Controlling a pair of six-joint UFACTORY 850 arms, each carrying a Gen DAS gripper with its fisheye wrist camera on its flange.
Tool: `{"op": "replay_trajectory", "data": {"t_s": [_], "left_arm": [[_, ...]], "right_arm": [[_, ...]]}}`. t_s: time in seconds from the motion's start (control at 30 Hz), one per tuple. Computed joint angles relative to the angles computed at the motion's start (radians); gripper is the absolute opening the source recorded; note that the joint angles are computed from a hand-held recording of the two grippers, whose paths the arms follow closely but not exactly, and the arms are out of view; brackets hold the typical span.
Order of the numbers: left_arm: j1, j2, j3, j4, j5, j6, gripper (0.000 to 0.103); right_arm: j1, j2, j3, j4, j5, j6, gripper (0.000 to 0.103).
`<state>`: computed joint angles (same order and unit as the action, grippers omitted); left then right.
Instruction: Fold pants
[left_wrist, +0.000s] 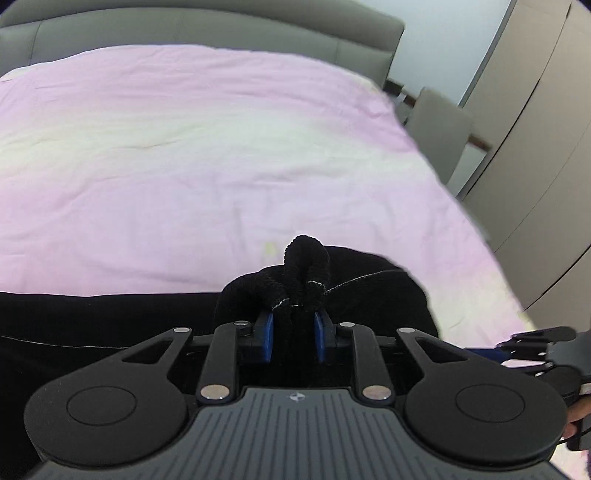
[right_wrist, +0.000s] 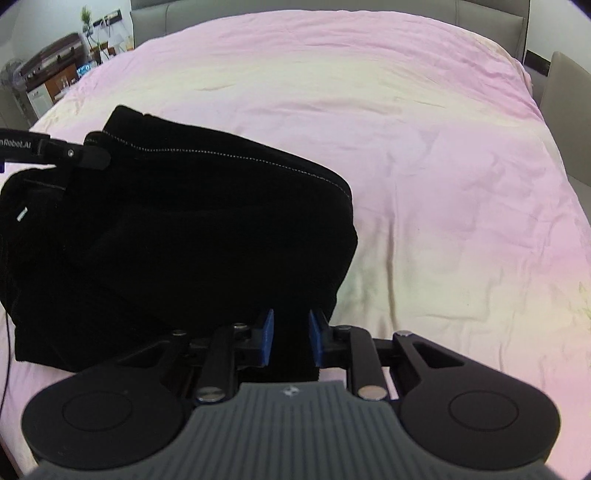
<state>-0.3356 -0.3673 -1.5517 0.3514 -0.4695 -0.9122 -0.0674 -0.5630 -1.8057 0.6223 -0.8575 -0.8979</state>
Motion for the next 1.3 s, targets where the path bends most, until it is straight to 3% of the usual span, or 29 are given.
{"op": "replay_trajectory", "data": {"t_s": [0.13,0.2,0.3,0.37,0.53,0.67,0.83,0.93,1.0,1.3], "left_arm": [[0.023,-0.067,-0.016,-0.056,-0.103,0.029,0.024],[0.034,-0.089,-0.006,-0.091,-0.133,0.049,0.024],[0.029,-0.106,0.0,-0.077,-0.135,0.048,0.024],[0.026,-0.114,-0.021,-0.077,-0.162,0.068,0.026],[0.028,-0.094,-0.036,-0.079,-0.205,0.135,0.039],[0.02,-0.058,-0.03,-0.036,-0.216,0.137,0.044],[0.01,-0.072,-0.077,-0.025,-0.219,0.151,0.044],[0.006,-0.116,-0.114,-0.032,-0.247,0.197,0.034],[0.01,-0.144,-0.127,-0.053,-0.265,0.227,0.03],[0.03,-0.159,-0.093,-0.113,-0.233,0.269,0.029]], "right_arm": [[0.005,-0.035,-0.019,-0.018,-0.042,0.056,0.01],[0.018,-0.053,0.011,-0.049,-0.022,0.069,0.009],[0.027,-0.061,0.041,-0.066,0.002,0.07,0.008],[0.026,-0.075,0.011,-0.078,-0.025,0.104,0.008],[0.014,-0.099,-0.085,-0.084,-0.103,0.136,0.008],[0.008,-0.11,-0.155,-0.031,-0.057,0.117,0.01],[0.038,-0.201,-0.307,-0.074,-0.002,0.22,0.01],[0.06,-0.258,-0.371,-0.097,0.018,0.256,0.009],[0.067,-0.29,-0.41,-0.12,-0.012,0.299,0.009],[0.1,-0.38,-0.446,-0.226,0.023,0.351,0.009]]}}
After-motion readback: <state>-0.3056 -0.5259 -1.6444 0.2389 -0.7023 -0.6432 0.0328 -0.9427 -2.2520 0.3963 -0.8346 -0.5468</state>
